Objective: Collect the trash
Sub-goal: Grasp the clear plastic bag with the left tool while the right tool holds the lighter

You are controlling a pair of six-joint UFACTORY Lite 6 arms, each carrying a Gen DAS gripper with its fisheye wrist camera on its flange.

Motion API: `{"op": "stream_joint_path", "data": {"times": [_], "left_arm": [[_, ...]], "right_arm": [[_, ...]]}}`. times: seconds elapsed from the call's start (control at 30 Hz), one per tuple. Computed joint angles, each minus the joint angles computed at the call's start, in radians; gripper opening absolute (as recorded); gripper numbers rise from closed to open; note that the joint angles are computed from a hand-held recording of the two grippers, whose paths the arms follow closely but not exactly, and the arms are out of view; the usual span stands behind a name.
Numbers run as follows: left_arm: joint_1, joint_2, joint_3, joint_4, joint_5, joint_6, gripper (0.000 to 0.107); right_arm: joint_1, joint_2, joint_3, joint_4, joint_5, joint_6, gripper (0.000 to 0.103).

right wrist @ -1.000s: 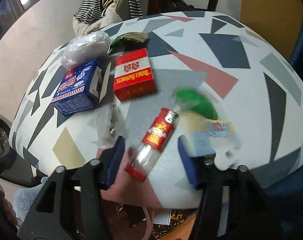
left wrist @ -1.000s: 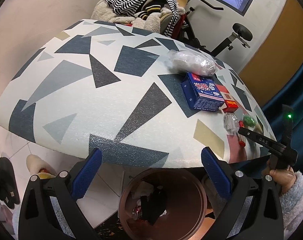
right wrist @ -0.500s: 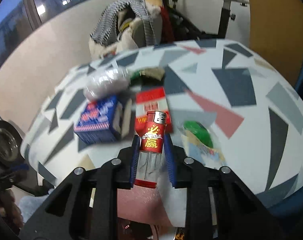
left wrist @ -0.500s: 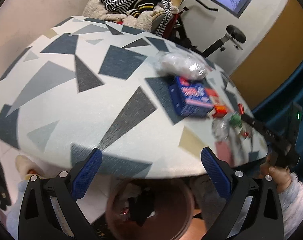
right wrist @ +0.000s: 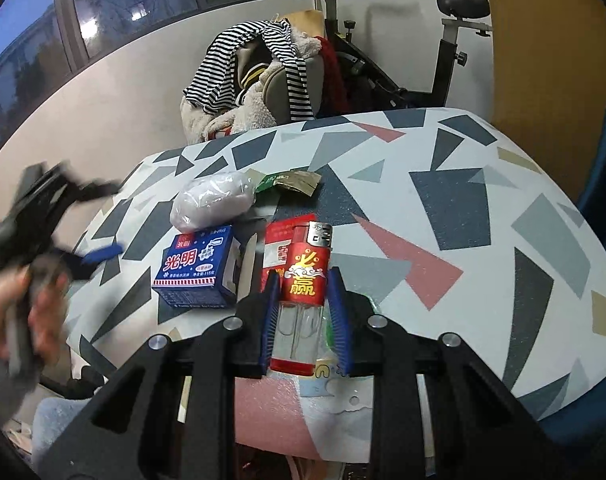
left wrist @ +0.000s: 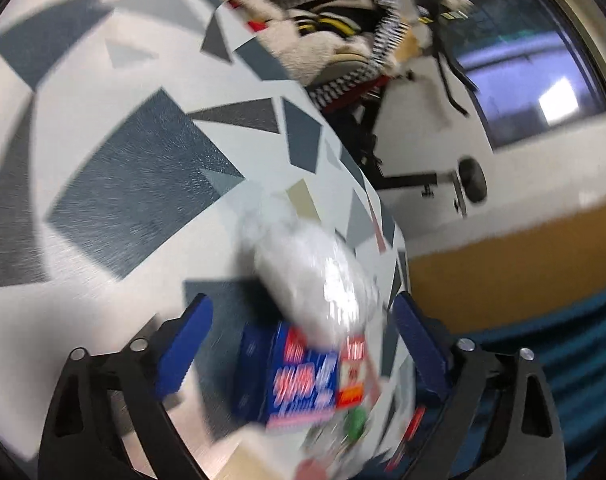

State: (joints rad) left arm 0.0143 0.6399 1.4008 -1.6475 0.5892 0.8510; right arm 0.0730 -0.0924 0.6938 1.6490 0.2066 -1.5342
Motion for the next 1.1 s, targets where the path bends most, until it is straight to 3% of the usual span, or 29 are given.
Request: {"op": "stream_joint_path", "data": {"times": [0.07,0.17,0.2,0.23,0.33,0.4,0.47,0.73,0.93,1.1], "left_arm": [[-0.021,0.116,0.151,0.087,-0.041,-0.144,0.084],[-0.031,0.226,0.284,0.137,-0.050,-0.255,0.073],[-0.033,0.258,0.318,0.132,-0.042,-0.272,0.060],[-0.032,0.283,0.341,0.124,-0.026,-0.272,0.040],[-0.037,0.271,0.339,0.090,-0.020,-0.198,0.025],[-0.049,0.210,0.330,0.177,-0.062,-0.181,0.020],[-0.057,0.137,0.317,0.268,-0.091,-0.167,0.018],[-0.034,-0.253,0.087,0.340,-0.111,0.051,0.018],[-0.026,-0.615,-0.248,0.363,-0.061,0.188,0.018],[0.003,-0.953,-0.636,0.340,0.027,0.253,0.018]], "right_arm": [[-0.009,-0.010,-0.010,-0.006,0.003,-0.002,0.027],[-0.026,-0.025,-0.024,-0.030,0.012,0.014,0.027],[-0.028,-0.032,-0.030,-0.029,0.012,0.013,0.027],[-0.034,-0.037,-0.035,-0.036,0.014,0.016,0.027],[-0.053,-0.054,-0.048,-0.073,0.022,0.042,0.027],[-0.065,-0.077,-0.058,-0.100,0.028,0.063,0.027],[-0.072,-0.094,-0.063,-0.129,0.030,0.085,0.027],[-0.057,-0.169,-0.070,-0.279,0.035,0.256,0.027],[0.014,-0.279,-0.099,-0.514,0.030,0.502,0.027],[0.088,-0.357,-0.128,-0.747,0.012,0.758,0.027]]}}
